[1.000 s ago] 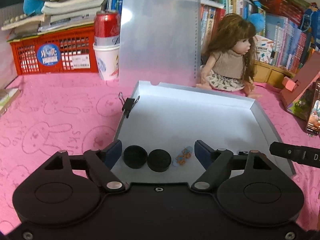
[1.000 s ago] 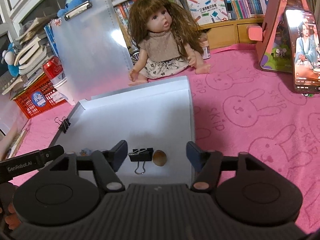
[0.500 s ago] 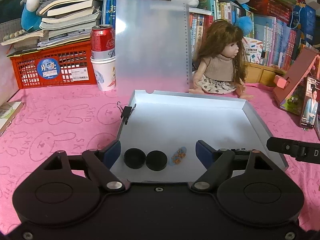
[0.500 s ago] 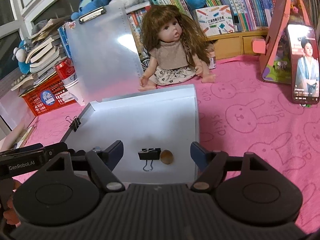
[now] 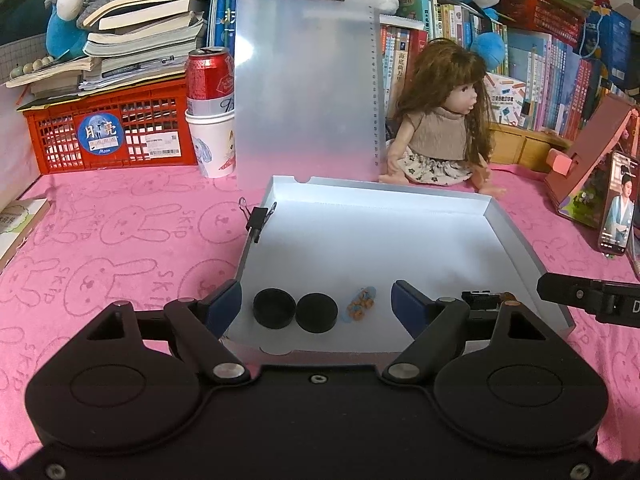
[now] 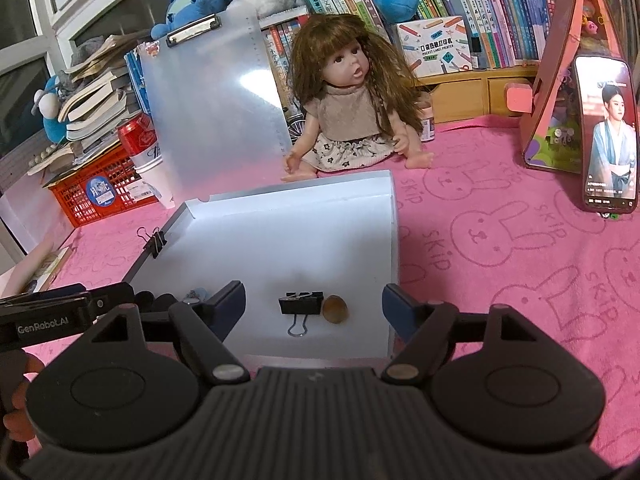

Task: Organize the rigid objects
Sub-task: 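Lift both open tools out of the box back toward the table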

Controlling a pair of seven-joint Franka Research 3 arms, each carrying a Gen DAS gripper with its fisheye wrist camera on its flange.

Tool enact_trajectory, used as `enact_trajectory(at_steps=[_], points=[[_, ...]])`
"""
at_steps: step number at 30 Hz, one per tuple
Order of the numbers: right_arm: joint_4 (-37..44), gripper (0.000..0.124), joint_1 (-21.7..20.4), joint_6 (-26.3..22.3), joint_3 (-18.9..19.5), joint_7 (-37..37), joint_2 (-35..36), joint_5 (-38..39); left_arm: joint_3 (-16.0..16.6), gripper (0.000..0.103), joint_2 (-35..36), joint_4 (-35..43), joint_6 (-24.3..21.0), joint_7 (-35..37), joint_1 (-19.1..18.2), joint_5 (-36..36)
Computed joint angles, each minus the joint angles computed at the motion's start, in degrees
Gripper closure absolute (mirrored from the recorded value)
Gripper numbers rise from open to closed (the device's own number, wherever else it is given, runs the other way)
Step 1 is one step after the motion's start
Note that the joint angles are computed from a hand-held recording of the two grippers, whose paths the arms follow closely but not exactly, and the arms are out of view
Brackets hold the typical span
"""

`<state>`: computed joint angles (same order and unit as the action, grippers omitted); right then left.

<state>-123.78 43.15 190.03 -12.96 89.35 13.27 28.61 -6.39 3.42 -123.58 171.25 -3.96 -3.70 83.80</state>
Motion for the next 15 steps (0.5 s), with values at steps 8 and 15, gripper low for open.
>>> enact_trajectory(at_steps=[8, 15], points=[[-0.51, 0.039, -0.86, 0.57, 1.09, -0.39, -0.32, 0.18, -0.08, 0.022, -0.78, -0.96, 0.33, -1.11, 0.06, 0.96], [-2.18, 0.038, 0.16, 1.84, 0.97, -4.04, -1.24, 2.81, -0.28, 0.022, -2.37, -2.77, 1.11, -2.97, 0.68, 2.87]])
